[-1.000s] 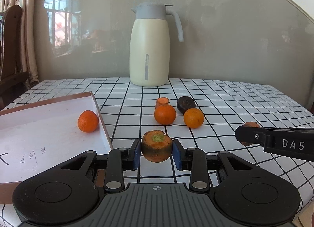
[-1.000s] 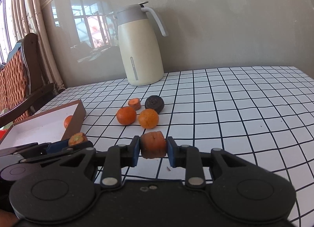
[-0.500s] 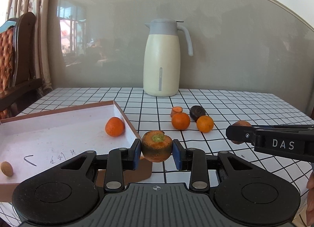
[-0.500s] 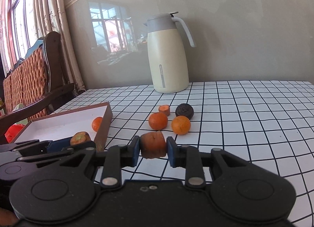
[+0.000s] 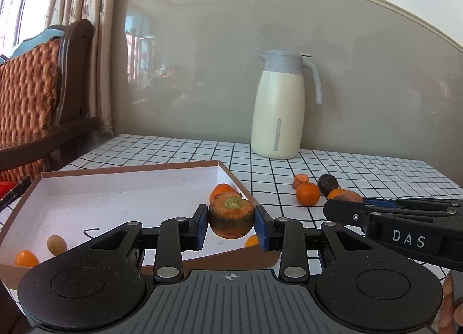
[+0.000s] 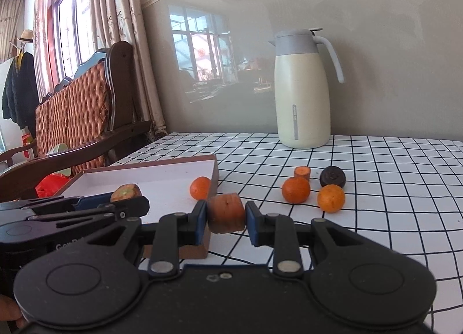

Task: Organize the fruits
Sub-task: 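Carry both carrot chunks over the cardboard box and open both tools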

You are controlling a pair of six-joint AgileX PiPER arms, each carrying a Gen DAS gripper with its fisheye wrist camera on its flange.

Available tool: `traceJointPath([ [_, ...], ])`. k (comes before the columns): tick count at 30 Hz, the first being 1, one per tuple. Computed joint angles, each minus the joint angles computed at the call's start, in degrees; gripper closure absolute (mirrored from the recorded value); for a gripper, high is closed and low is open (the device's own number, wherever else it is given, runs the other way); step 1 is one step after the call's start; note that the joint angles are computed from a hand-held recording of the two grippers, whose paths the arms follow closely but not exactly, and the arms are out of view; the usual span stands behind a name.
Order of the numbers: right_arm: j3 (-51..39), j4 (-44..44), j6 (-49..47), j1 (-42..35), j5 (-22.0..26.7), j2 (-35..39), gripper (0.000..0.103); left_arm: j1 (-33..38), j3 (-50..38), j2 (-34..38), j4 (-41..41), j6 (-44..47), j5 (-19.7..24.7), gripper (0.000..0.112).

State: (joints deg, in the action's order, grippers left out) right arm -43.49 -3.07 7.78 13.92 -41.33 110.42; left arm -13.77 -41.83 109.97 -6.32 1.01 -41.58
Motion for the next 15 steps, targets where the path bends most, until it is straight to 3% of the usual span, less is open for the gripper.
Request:
traceJointPath([
  [15, -5.8, -2.9, 2.4, 5.5, 0.1, 4.0, 0.083, 8.5, 5.7, -2.3, 0.1, -2.3, -4.1, 0.078],
])
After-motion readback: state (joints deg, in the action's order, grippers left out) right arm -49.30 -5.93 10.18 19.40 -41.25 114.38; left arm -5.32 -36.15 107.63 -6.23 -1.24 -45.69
